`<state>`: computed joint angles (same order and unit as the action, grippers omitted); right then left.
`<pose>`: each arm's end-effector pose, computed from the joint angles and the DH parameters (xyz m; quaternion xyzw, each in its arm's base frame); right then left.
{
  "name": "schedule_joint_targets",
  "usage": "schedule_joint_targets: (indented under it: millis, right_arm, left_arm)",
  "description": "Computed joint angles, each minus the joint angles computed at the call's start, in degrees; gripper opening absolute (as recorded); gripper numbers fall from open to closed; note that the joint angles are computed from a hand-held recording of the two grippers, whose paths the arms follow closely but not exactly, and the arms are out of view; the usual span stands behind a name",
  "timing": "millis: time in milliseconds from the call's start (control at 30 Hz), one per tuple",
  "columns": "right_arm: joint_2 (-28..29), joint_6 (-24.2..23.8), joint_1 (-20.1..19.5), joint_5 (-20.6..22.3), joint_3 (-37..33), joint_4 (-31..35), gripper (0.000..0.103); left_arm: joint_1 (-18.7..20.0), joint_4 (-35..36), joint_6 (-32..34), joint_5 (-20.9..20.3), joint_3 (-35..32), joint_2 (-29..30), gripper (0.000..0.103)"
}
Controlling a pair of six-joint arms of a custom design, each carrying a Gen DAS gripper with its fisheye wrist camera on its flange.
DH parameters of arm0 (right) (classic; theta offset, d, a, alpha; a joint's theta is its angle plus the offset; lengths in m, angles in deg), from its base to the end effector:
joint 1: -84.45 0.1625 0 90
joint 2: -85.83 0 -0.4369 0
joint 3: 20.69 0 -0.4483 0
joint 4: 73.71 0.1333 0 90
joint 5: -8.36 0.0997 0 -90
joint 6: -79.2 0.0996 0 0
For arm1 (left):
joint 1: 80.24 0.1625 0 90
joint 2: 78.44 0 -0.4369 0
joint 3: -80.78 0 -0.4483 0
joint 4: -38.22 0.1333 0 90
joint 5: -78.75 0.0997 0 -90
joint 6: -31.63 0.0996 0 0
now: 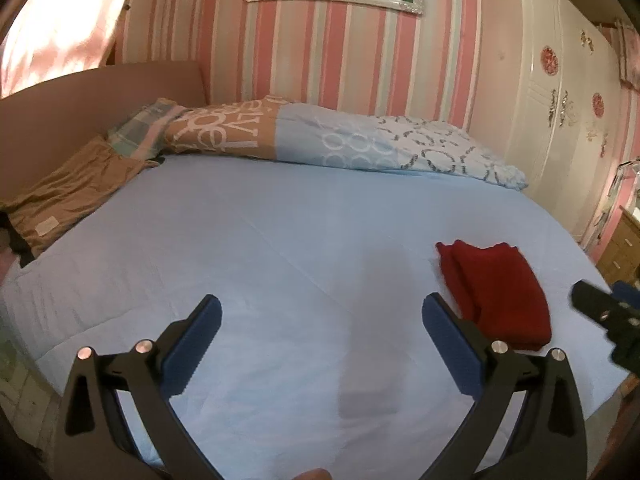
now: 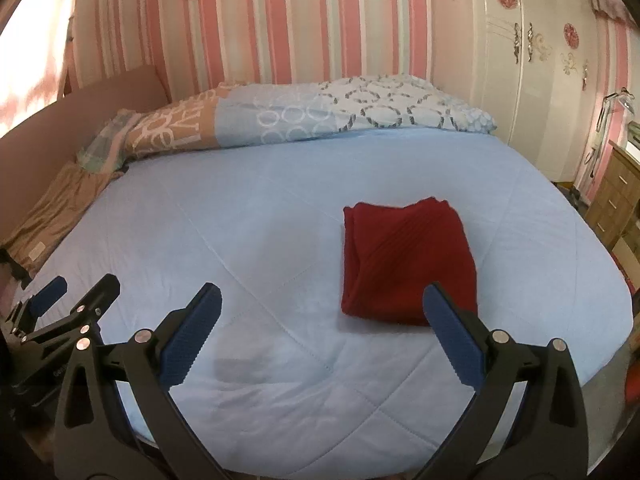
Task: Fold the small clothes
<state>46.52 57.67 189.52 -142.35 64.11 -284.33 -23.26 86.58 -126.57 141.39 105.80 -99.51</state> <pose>0.2333 -0.6880 0.2034 -0.0777 -0.7461 0.5027 0.4296 -0.3022 -0.7936 0.1577 0.3555 0.8515 -0.3342 0.1921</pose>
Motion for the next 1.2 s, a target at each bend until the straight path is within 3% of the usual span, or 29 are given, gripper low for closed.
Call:
schedule_joint_targets:
  millis: [167,533,800,1200]
  right_arm:
    - [0.2,-2.5,0.2,0.3,0.4,-2.8,0.100]
    - [0.6,-3.1,-0.3,1.7,1.0,-3.7,0.100]
    - [-0.2,0.4,-0.9,2.9,1.9,-1.4,0.100]
    - [0.1,0.9,-1.4,2.9,1.7,-0.5,0.100]
  left_arm:
    - [-0.6,-3.6,2.4,-4.2,3.3,-1.5,0.101]
    - [-0.3,-1.4,1.2,-3.6,2.8,-1.0,0.101]
    - [0.0,-0.2,0.6,-3.6,1.7,-0.1,0.101]
    - [0.2,0.0,0.7,-4.1,0.4,0.6,0.101]
